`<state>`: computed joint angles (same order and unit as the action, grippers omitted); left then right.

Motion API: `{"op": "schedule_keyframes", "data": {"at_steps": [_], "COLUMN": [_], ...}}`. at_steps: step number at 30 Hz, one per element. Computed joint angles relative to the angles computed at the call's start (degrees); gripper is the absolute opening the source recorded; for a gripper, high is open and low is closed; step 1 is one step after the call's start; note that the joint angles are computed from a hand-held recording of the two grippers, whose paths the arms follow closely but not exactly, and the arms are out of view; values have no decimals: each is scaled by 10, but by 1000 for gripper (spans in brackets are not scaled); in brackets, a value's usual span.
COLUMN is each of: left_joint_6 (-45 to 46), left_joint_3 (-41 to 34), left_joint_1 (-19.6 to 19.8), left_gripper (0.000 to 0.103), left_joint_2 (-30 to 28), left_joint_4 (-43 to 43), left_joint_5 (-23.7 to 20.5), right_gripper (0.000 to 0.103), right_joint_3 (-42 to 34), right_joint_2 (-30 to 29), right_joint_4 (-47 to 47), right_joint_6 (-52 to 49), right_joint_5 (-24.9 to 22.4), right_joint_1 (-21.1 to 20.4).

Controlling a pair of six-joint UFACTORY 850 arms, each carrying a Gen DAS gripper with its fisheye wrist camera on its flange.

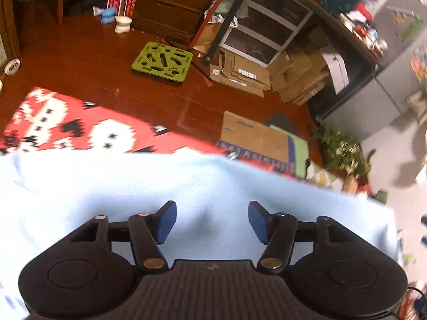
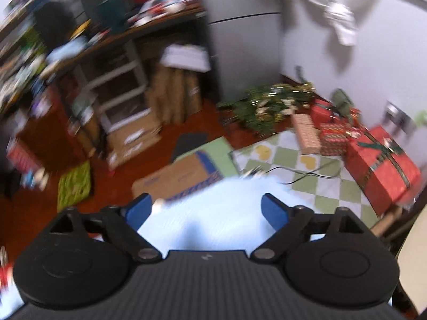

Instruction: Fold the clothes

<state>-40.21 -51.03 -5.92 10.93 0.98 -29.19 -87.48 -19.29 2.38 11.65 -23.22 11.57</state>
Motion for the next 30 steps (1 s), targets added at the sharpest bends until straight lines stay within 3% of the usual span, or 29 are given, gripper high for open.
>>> {"op": "schedule_keyframes", "data": {"at_steps": [5, 7, 10, 13, 17, 21, 26, 30], "left_joint_6": [1, 13, 52, 137, 313, 474, 666, 744], "left_joint_3": [61, 83, 112, 128, 130, 121, 116, 116], "left_joint_1": [30, 57, 114, 199, 318, 393, 453, 465], "left_gripper": [63, 63, 63, 63, 63, 63, 62, 56], "left_joint_2": [70, 97, 135, 156, 137, 82, 25, 6], "left_joint_4": [43, 51, 77, 65, -35, -162, -361, -447], "left_joint_5": [-51, -65, -83, -81, -55, -44, -51, -63], "right_gripper": [101, 102, 102, 102, 101, 95, 93, 93], "right_joint_3": [77, 95, 94, 77, 18, -87, -230, -309], "right_joint_2": [49, 58, 50, 30, -25, -109, -208, -258], "right_joint_4": [6, -18, -33, -92, -129, -120, -104, -84], "right_joint_6": [-45, -12, 22, 96, 173, 194, 205, 204], "right_joint_5": [4, 9, 7, 5, -9, -38, -89, -135], "right_joint_1": [85, 129, 196, 270, 361, 421, 465, 490]}}
